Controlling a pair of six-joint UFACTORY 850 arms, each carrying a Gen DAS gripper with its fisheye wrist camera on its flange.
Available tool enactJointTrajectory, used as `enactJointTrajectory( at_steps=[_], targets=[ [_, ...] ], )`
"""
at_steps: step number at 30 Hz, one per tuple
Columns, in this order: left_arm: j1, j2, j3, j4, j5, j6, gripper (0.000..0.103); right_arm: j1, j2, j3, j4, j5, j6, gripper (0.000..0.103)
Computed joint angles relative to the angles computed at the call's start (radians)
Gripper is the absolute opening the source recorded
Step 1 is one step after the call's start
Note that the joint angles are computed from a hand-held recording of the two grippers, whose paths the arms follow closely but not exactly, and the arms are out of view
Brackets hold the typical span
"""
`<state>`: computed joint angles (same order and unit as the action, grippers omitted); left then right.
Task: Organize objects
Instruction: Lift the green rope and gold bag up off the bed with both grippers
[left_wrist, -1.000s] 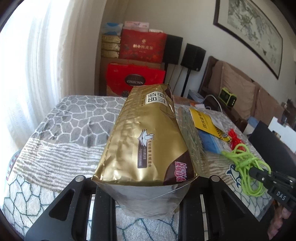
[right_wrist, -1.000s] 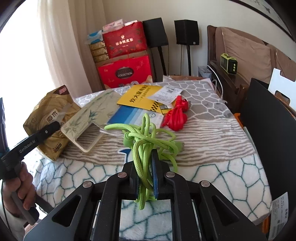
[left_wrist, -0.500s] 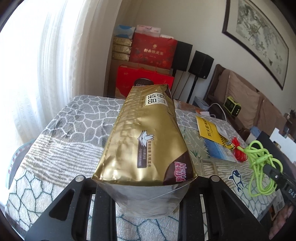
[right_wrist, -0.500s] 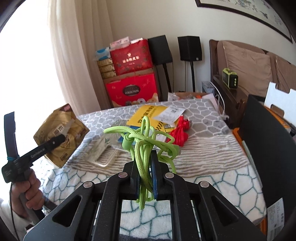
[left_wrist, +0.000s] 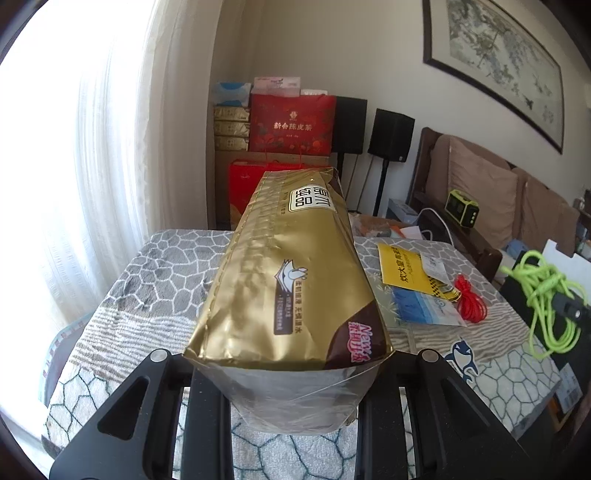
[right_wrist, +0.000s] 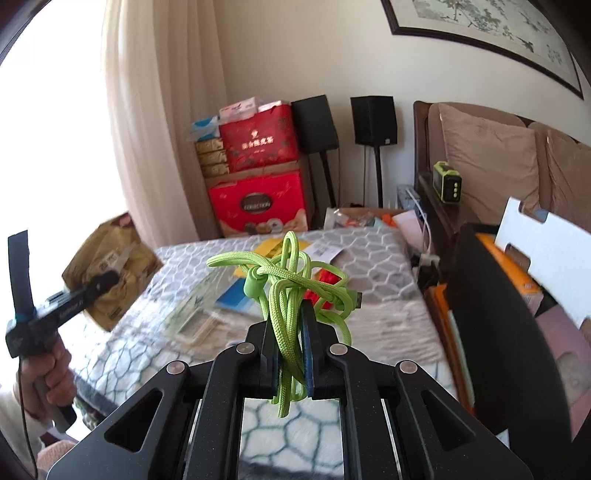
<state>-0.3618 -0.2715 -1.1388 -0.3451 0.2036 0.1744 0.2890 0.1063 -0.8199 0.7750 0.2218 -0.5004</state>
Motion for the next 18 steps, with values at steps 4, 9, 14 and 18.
enactJointTrajectory(
  at_steps=[4, 9, 14, 18],
  targets=[
    [-0.013, 0.004, -0.002, -0.124, 0.012, 0.138, 0.024, -0.018, 0.016, 0.003, -0.134, -0.014, 0.115, 0.008],
    [-0.019, 0.013, -0.003, -0.186, 0.024, 0.19, 0.024, -0.029, 0.059, 0.04, -0.223, -0.036, 0.183, 0.008],
    [-0.03, 0.01, -0.01, -0.231, 0.024, 0.227, 0.024, -0.027, 0.087, 0.056, -0.214, -0.048, 0.126, 0.008],
    [-0.045, 0.013, -0.014, -0.27, 0.024, 0.286, 0.024, -0.026, 0.121, 0.067, -0.301, -0.056, 0.184, 0.008]
  ],
)
